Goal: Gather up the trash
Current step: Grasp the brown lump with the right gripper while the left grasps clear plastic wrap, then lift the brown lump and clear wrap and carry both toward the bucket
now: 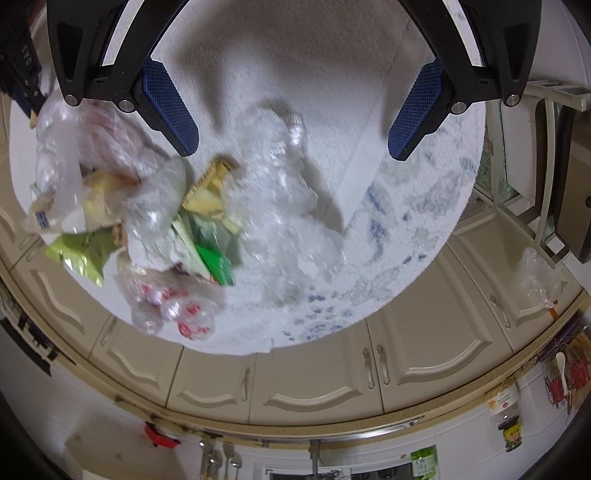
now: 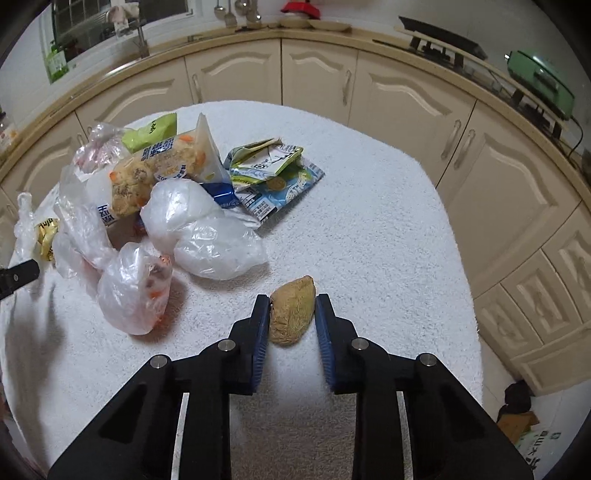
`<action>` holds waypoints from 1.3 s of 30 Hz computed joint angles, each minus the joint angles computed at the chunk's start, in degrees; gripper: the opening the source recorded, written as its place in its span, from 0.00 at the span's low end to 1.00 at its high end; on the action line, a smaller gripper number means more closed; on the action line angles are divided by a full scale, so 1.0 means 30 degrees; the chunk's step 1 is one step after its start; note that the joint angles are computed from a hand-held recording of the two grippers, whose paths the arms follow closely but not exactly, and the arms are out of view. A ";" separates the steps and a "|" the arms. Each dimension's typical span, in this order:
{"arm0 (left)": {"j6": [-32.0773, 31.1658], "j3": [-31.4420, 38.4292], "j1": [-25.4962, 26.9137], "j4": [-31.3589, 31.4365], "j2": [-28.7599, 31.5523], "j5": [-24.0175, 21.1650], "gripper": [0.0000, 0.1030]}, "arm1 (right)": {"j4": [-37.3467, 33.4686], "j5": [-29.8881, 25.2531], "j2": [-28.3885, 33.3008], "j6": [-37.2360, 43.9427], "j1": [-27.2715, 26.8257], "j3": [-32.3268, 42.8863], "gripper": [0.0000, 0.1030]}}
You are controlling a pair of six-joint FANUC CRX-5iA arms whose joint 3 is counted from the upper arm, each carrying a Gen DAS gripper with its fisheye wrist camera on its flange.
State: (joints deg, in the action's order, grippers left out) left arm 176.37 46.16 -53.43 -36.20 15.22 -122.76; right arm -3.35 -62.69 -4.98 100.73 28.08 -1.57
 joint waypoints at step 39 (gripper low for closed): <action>-0.0706 0.4965 -0.4053 -0.3485 0.1919 -0.2289 0.16 | -0.1548 -0.0722 -0.3185 0.0393 -0.0710 -0.0536 0.24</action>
